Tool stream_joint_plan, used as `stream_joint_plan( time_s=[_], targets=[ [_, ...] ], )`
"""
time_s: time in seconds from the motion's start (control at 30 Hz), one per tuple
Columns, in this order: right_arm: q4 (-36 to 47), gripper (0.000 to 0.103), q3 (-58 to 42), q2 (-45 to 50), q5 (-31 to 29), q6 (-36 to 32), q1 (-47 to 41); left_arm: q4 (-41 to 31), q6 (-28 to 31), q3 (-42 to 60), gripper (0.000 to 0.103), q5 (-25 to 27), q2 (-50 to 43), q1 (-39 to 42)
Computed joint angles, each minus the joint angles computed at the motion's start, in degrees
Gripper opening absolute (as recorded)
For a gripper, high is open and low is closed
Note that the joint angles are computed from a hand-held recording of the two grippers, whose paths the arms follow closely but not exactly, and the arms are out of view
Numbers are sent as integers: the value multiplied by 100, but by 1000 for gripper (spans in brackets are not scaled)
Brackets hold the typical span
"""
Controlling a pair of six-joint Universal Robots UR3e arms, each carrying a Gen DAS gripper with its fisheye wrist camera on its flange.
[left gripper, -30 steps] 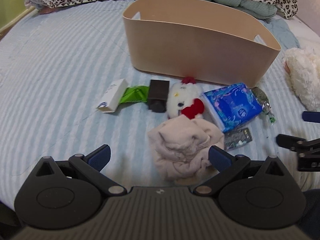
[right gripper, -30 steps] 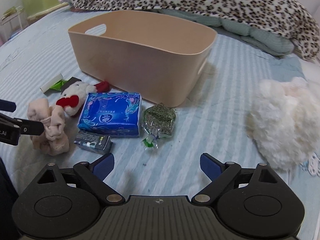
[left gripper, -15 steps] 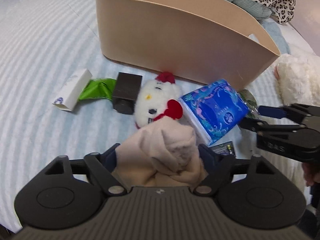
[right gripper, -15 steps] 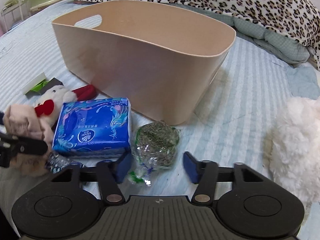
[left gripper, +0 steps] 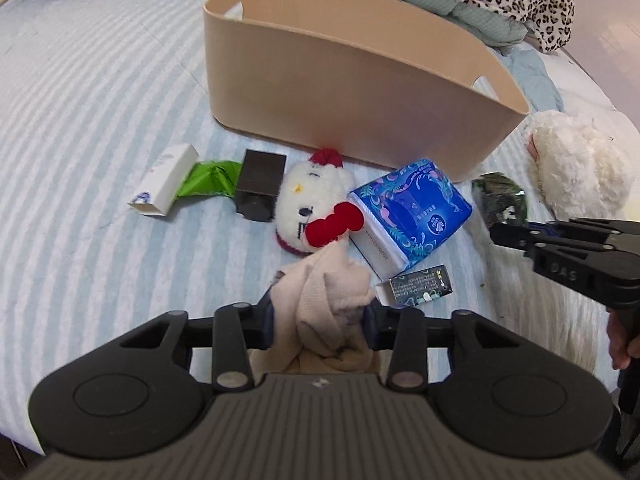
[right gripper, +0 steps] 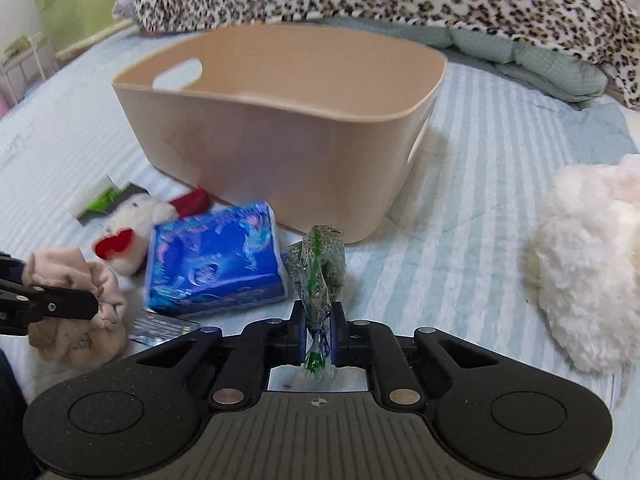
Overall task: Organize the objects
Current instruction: 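Grasp the pink towel with the left tool while the right tool grasps the clear green packet, then carry both items over the basket and open both tools to drop them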
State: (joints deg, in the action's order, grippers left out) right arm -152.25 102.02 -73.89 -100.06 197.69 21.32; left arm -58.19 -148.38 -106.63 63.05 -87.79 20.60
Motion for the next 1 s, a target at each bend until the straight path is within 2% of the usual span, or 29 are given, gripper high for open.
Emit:
stream_joint_plan(
  time_s=[0.23,0.3,0.4,0.57,0.73,0.87,1.0],
  targets=[
    [-10,11,-153,-523,-509,279,363,-523,441,334,38,-480,602,617],
    [-37,11,-322,-561,-671,328,449,-528,408,585,38,-641,614,720],
    [-127,11,-605,-531,-876,312,514,-222,35,1121,38,-680,359,661],
    [-183,11,-1229,-190,-1058,98,469,625,-660,2109,38,-504,-421,211],
    [-199,11,-1899,384,-928,-22,255,1003,-1323,3501,38,-131,-1683,-513],
    [-110,11,-2517,954,-971,-78,146,1210,-1485,4486,38,233,-2696,-1064],
    [154,11,-3042,1455,-846,-32,-33,1035,-1592,5400,38,745,-3647,-1581]
  ],
)
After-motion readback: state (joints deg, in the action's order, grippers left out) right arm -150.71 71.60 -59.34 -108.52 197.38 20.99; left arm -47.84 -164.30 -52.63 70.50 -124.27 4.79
